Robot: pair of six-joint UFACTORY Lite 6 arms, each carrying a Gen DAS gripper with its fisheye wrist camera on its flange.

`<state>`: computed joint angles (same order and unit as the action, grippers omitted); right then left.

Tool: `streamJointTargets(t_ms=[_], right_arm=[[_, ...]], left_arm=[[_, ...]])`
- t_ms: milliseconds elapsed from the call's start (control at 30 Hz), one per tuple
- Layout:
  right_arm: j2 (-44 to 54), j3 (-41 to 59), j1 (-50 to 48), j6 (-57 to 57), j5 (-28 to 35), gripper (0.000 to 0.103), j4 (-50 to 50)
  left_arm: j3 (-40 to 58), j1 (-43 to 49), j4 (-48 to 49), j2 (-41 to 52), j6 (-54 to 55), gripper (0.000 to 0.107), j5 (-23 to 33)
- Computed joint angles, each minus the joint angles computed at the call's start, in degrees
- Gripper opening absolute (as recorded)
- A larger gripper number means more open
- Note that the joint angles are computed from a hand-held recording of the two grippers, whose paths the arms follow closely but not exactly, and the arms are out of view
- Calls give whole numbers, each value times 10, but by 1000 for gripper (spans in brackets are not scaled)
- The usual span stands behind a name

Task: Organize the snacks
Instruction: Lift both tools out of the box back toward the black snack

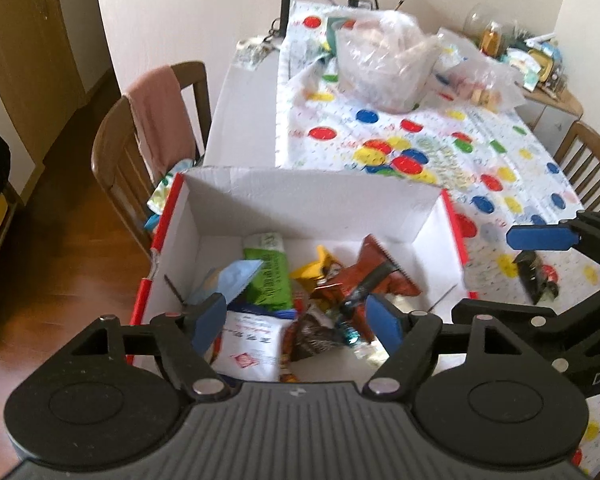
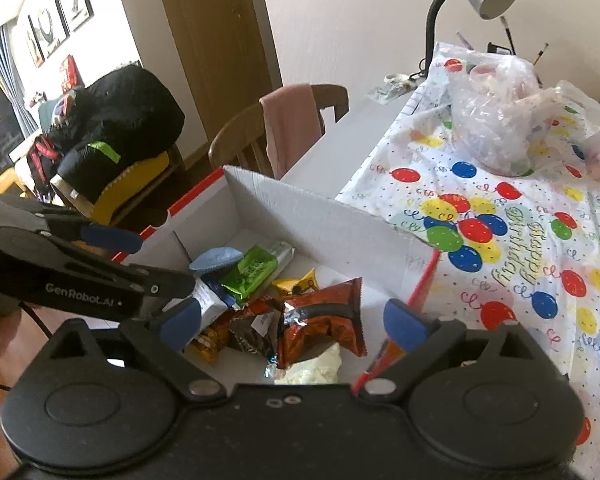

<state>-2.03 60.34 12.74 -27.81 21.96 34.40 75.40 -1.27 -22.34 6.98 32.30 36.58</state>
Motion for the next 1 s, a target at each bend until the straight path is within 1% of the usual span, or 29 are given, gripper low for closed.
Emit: streamJointTargets(t_ms=[100,167,233,333,500,667,767,833,933,1000], right_arm=[[-31,-24,-28,-62,16,99,51],[-56,-42,-50,-102,28,102,85],[-79,-59,-75,-142,44,103,117],[-110,-78,-118,-198,80,103,151],[-157,-111,-207,-278,149,103,184],[-186,-133,-330,-368,253,103,213],[-190,-139,-394,-417,297,103,212],[-184,-140,-436,-446,322,103,208],[-172,-143,-490,-495,346,103,203],[-152,-139,-530,-531,358,103,199]], left_arm=[[-31,-25,3,-34,-21,77,-18],[-52,-48,15,-58,-46,77,-32],[-68,-72,28,-77,-76,80,-43],[-92,-116,54,-104,-128,81,-62],[-109,-196,124,-120,-248,81,-79],[-112,-285,221,-109,-396,81,-98],[-109,-327,259,-93,-466,81,-107],[-106,-348,265,-79,-491,81,-115],[-91,-386,315,-49,-561,81,-119],[-79,-403,328,-27,-589,81,-124]])
